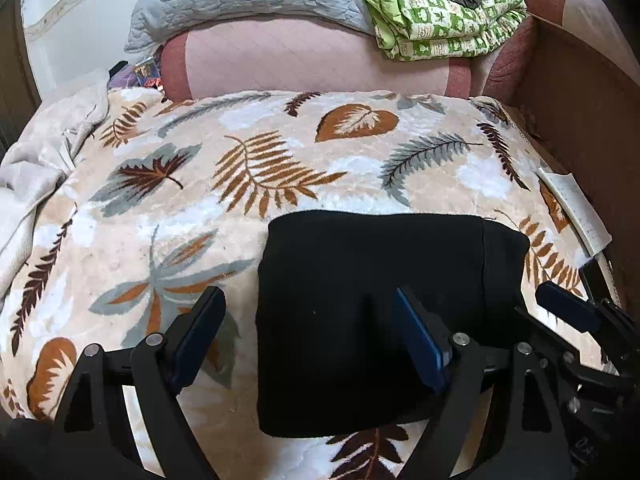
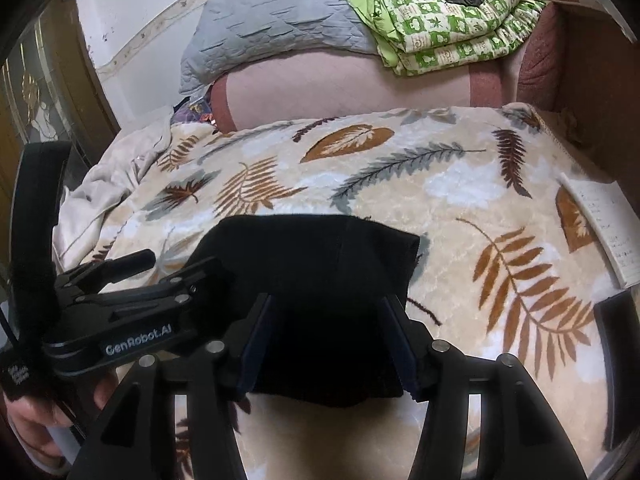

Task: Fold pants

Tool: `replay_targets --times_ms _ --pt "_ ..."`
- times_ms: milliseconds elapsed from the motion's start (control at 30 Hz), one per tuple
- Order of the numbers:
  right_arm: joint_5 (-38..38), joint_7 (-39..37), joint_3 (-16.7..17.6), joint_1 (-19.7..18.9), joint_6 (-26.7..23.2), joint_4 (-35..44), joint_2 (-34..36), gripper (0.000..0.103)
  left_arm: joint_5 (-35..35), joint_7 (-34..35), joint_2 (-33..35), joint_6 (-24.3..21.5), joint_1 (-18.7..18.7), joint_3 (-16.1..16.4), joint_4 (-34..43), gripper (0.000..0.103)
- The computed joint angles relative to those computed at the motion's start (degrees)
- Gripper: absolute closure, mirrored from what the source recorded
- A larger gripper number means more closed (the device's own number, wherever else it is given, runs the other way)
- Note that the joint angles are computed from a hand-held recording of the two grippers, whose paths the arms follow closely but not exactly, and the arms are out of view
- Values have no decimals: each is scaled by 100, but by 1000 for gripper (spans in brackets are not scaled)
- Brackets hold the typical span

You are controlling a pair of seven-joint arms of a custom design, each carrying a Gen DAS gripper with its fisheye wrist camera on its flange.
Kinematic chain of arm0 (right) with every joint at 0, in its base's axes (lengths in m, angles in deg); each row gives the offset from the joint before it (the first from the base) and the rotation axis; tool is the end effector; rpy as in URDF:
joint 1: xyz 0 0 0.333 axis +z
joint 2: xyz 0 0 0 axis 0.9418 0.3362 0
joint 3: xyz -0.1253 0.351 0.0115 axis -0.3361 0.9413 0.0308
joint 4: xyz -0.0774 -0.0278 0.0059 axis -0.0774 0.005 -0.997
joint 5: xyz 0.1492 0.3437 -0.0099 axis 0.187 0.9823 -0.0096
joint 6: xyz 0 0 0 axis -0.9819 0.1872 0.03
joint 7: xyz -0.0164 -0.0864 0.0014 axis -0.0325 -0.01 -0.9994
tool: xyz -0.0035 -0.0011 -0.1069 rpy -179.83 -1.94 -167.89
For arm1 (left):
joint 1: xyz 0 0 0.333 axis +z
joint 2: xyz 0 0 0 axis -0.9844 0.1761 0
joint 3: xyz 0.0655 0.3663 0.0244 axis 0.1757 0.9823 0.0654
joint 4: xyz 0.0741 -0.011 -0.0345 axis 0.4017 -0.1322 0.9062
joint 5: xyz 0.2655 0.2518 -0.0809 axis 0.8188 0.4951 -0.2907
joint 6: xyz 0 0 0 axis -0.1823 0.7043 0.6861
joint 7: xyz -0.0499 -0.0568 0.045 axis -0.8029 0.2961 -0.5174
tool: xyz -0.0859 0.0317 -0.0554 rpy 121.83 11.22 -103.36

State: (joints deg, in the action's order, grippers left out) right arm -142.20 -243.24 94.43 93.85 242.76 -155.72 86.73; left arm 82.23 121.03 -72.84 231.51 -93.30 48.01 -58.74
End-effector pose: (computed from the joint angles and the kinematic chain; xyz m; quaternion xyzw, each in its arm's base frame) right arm 0.4485 0.3101 0.5129 -0.5434 0.7481 -0.2235 0.3084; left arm 0.5562 -0.3298 0.5128 -0.4955 0.8000 -0.2865 0.1800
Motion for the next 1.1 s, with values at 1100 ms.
replay_targets --times_ms 1100 --pt "381 -33 -82 -29 230 -96 293 37 569 -337 156 148 -47 24 -83 18"
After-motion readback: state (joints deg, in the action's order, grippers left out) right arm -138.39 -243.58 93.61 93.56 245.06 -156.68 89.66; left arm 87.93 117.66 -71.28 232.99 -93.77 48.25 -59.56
